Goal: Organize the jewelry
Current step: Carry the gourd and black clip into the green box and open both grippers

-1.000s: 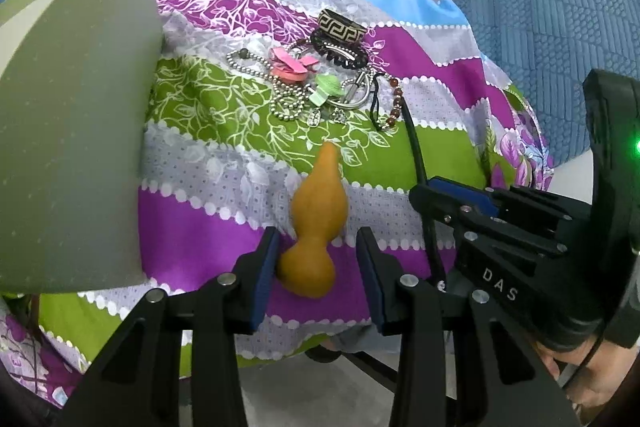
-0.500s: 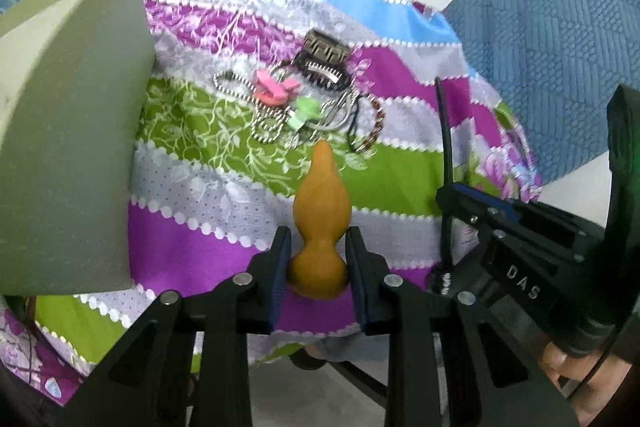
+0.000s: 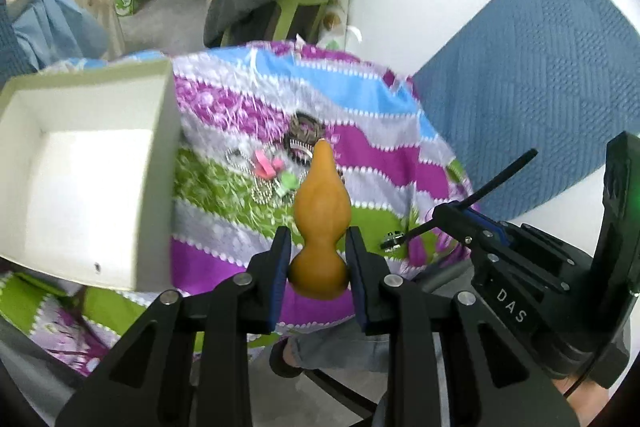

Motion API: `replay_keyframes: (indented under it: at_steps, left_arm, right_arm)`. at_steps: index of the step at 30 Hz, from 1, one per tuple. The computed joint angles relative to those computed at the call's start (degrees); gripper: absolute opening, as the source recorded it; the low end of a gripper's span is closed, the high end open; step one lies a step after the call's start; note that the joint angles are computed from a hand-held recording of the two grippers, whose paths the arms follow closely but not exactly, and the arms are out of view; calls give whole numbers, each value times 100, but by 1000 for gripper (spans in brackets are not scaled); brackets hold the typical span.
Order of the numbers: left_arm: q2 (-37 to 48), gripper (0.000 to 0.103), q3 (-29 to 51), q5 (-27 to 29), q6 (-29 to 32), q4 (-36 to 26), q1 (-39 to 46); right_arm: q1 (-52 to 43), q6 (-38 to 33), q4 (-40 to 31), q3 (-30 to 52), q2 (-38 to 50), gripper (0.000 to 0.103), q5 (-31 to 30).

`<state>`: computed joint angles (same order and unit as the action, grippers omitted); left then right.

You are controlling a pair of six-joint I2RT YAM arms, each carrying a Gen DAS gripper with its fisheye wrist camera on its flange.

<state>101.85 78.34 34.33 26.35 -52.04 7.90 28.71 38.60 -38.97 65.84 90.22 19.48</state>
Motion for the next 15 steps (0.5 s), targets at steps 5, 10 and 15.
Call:
replay_keyframes:
  at_steps: [5, 10, 15]
  left_arm:
    - [133, 28, 884, 228, 46, -618, 309]
    - [449, 28, 1983, 435, 211, -1327, 683]
    - [952, 28, 3137, 609, 337, -1962, 1051]
  right_arm:
    - [-21, -68, -364, 683, 57, 5, -30]
    - [26, -138, -789, 1570, 252, 5, -110]
    - [176, -218, -1240, 2632, 728, 5, -98]
